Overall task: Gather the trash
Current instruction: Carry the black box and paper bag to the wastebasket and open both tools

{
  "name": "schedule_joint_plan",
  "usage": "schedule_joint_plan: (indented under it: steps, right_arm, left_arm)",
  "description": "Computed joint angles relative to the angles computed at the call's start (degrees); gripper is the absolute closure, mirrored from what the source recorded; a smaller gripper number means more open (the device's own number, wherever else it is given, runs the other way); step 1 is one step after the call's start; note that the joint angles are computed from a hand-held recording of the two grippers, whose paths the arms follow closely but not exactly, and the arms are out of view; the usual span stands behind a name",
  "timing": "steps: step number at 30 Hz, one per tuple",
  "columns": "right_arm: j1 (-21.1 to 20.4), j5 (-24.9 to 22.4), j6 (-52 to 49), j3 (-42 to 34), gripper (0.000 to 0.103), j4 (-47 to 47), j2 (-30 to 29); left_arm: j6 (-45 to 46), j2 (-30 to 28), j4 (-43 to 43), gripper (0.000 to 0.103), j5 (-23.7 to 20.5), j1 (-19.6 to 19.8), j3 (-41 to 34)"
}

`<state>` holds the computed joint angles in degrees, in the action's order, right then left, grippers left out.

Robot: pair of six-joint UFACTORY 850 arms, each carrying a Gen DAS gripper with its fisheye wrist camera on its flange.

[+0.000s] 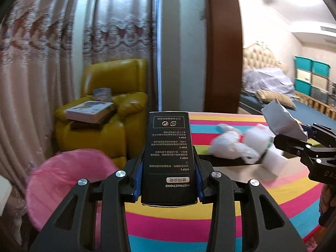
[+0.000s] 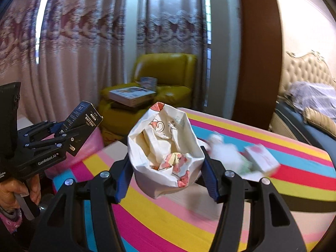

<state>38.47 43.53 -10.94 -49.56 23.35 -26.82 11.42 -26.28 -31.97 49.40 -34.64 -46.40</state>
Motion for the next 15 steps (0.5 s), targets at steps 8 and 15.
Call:
schedule_joint_plan:
  steps: [8,15]
  right_arm:
    - [3.6,-4.1,1.5,-9.9,0.045,-5.5,-6.0]
    - [6.0,-9.6,2.2,-20.1,0.045,-8.8,-11.9]
  left_arm:
    - [-1.5,4.9,-2.5,0.066,2.8,5.5,7.3]
    - [-3.6,6.6,-1.3,0.066,2.2,10.5,10.4]
